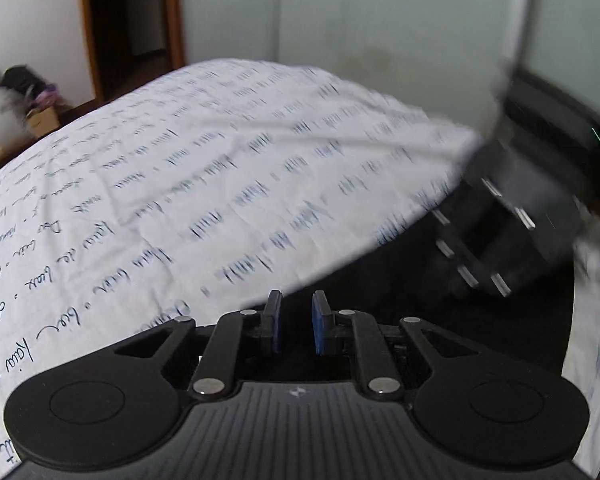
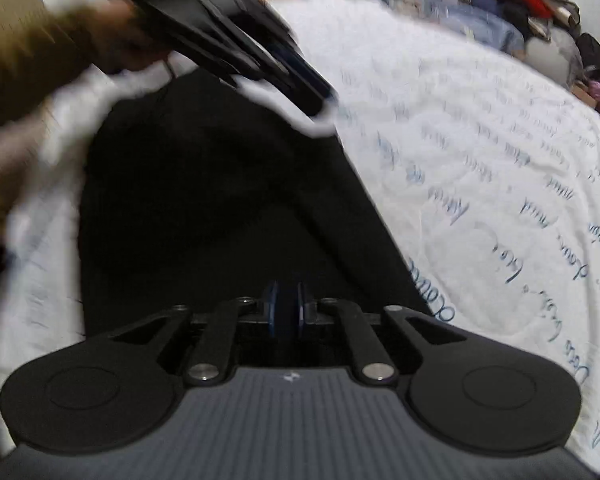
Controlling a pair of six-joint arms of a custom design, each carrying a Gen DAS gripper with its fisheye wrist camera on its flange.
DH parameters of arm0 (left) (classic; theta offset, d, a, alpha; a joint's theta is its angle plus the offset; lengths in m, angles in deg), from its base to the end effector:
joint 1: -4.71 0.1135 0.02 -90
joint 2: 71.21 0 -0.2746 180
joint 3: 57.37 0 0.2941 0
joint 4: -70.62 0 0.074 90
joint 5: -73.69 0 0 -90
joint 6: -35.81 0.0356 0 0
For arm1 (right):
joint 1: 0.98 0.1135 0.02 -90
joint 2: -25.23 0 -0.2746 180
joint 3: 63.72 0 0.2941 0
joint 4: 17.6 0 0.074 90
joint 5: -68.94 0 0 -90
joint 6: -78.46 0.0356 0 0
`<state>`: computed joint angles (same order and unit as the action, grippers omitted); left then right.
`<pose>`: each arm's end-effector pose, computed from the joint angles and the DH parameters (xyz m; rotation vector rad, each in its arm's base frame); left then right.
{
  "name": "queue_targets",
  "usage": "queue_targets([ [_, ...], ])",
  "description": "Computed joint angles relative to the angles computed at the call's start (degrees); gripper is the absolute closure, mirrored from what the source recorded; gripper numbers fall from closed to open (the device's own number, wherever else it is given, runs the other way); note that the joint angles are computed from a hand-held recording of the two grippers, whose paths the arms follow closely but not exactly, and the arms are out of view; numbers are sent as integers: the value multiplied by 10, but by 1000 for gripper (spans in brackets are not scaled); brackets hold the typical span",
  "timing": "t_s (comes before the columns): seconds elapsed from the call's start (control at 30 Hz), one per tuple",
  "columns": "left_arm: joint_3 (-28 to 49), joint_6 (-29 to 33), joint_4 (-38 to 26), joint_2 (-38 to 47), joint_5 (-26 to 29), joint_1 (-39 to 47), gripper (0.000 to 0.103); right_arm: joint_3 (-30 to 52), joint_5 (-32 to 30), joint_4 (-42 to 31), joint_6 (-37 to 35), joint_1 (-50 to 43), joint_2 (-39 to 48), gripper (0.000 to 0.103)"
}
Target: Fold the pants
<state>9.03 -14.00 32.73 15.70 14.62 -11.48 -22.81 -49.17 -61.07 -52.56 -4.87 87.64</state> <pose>0.3170 -0.1111 0.1956 1.3261 2.0683 -0.5188 0.2117 0.0024 0.1536 -0.9399 2.3564 0.3713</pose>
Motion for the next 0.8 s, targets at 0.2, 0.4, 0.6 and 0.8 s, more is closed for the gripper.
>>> queue_targets([
  [0.2, -21, 30, 18, 18, -4, -22, 88, 3, 10, 126, 116, -14, 51, 103],
  [0.4, -1, -50, 102, 92, -10, -17, 88, -22, 34, 80, 127, 38, -46, 93],
  [0.6, -64, -64, 140, 4, -53, -37, 88, -58, 113, 169, 211, 41, -64, 92],
  [0.8, -77, -74, 87, -46, -46, -119, 88, -70, 15, -49, 109, -214, -305, 91],
])
